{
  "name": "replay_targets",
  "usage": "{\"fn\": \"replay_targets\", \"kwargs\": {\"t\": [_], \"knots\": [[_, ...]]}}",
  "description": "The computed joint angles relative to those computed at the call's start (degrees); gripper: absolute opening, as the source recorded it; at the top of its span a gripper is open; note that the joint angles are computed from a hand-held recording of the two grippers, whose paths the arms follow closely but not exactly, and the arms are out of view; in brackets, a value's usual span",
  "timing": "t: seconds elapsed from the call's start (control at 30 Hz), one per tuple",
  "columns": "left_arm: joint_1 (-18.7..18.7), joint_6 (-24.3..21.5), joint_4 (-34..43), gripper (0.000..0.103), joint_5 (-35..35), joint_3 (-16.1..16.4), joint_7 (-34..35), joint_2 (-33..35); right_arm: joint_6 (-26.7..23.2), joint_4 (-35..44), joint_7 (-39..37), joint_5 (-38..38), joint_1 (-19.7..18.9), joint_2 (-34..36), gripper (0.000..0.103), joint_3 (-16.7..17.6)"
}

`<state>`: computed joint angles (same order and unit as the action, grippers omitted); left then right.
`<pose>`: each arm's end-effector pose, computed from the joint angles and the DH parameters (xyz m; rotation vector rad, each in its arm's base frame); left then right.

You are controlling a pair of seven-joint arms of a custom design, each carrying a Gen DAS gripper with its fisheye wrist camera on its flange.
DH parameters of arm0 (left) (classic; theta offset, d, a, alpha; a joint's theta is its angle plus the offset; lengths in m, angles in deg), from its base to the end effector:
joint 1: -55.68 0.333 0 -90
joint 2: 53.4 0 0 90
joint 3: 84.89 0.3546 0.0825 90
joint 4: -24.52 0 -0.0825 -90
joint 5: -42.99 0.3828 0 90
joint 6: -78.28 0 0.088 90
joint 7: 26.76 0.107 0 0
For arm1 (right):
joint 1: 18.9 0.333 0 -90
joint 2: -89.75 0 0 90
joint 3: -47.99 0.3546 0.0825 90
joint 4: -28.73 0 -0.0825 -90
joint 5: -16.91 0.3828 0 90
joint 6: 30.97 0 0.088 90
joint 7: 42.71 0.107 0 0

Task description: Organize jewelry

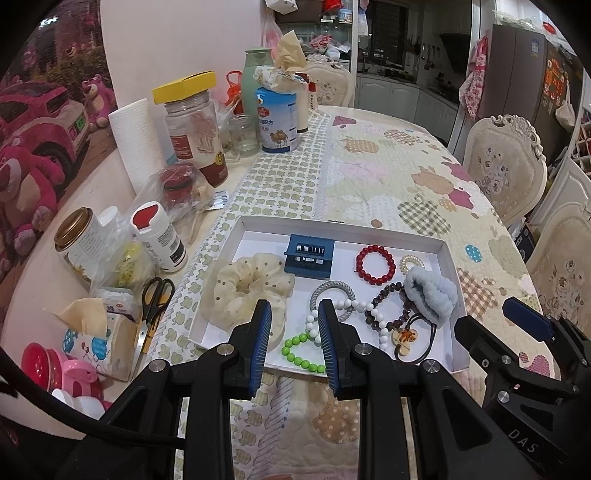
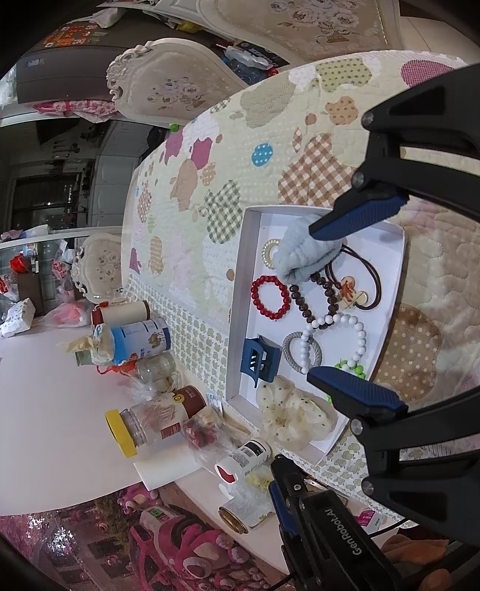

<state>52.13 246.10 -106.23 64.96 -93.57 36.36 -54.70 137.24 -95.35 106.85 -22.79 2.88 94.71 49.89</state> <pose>0.5372 -0.1412 0.4768 -1.7447 1.9149 -0.6816 0.5227 0.2736 0.4634 -1.7503 1.7418 -0.5133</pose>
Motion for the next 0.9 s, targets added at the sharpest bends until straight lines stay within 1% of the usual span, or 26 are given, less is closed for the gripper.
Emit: {"fn": "replay_targets", "kwargs": {"t": [0.23,0.9], "knots": [[-0.17,-0.27,0.61,0.017,0.27,0.04,-0.08,0.71,0.26,-0.12,-1.59,1.71,-0.17,0.37,0.074,0.1],[-0.51,-0.31,0.8,0.017,0.77,0.53,-0.11,1.29,0.37,0.03,-2.16,1.92,0.48,0.74,0.074,-0.35]]}}
